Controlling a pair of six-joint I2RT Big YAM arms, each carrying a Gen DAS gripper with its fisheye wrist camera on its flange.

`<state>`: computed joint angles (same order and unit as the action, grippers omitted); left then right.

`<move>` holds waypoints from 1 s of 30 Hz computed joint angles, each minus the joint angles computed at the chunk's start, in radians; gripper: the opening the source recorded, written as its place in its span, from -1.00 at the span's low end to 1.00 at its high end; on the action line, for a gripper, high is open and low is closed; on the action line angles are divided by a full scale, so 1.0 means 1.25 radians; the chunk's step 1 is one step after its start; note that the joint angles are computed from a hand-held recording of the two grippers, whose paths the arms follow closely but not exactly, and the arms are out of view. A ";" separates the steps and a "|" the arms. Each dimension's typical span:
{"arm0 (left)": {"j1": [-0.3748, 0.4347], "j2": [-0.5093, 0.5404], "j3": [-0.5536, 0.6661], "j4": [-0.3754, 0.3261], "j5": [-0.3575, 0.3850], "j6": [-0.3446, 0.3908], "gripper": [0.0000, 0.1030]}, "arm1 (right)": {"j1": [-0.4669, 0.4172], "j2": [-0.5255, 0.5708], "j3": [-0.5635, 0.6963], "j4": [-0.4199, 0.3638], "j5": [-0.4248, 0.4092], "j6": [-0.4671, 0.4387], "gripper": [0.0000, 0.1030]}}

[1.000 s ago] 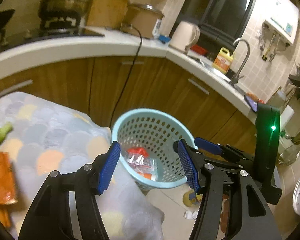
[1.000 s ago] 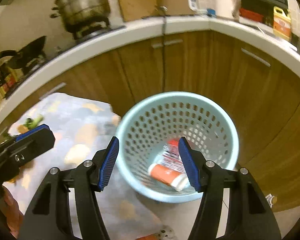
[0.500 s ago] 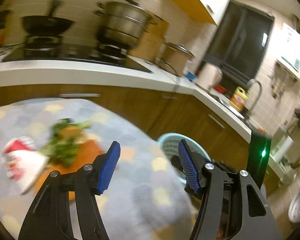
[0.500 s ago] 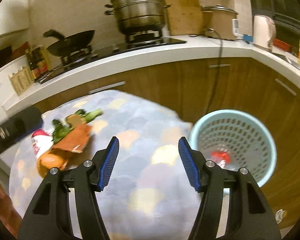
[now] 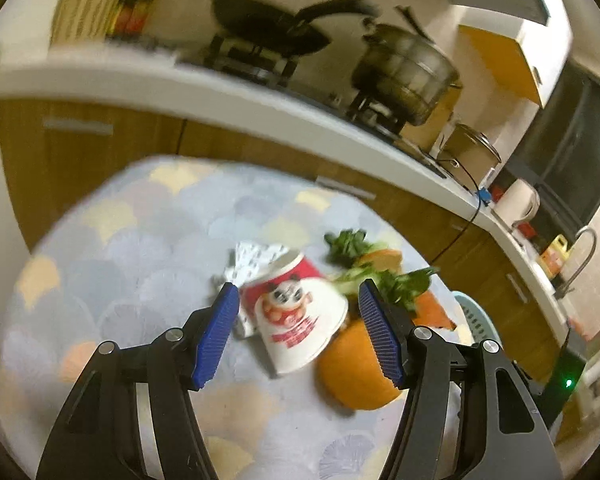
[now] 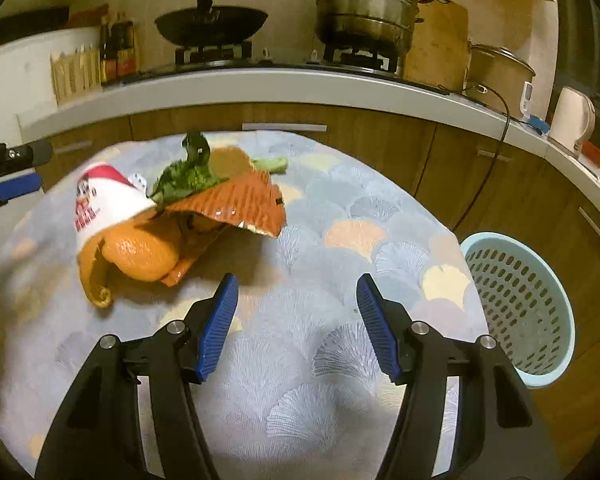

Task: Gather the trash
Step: 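Move both open tools back toward the panda cup and orange peels, then grasp the white panda cup with the left tool while the right tool grasps an orange peel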

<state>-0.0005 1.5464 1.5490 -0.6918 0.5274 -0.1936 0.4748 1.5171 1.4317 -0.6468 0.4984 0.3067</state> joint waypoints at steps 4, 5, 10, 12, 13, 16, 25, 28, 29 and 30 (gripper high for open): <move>0.004 0.026 0.006 -0.009 0.045 -0.010 0.14 | 0.007 0.005 0.004 0.001 0.014 -0.016 0.13; -0.001 0.029 0.009 -0.017 0.047 0.001 0.14 | 0.007 0.004 0.001 0.001 0.015 -0.016 0.13; -0.027 0.054 0.037 -0.056 -0.018 0.046 0.14 | 0.000 -0.001 -0.005 0.000 -0.004 -0.002 0.13; -0.035 0.075 0.062 -0.077 -0.038 0.054 0.14 | -0.001 -0.003 -0.007 0.002 -0.006 -0.002 0.13; -0.038 0.085 0.074 -0.087 -0.048 0.054 0.14 | -0.001 -0.003 -0.008 0.003 -0.006 -0.003 0.13; -0.049 0.103 0.091 -0.098 -0.077 0.056 0.14 | -0.001 -0.002 -0.006 0.003 -0.004 -0.005 0.13; -0.052 0.062 0.005 0.025 -0.069 0.022 -0.10 | -0.003 -0.008 -0.010 0.013 -0.020 -0.004 0.13; -0.036 0.031 -0.046 0.107 -0.035 -0.019 -0.22 | 0.001 -0.020 -0.025 0.038 -0.021 -0.011 0.18; -0.031 0.020 -0.063 0.137 -0.024 -0.033 -0.22 | 0.002 -0.023 -0.028 0.043 -0.022 -0.012 0.23; -0.028 0.014 -0.072 0.152 -0.019 -0.039 -0.23 | 0.004 -0.027 -0.030 0.048 -0.023 -0.012 0.29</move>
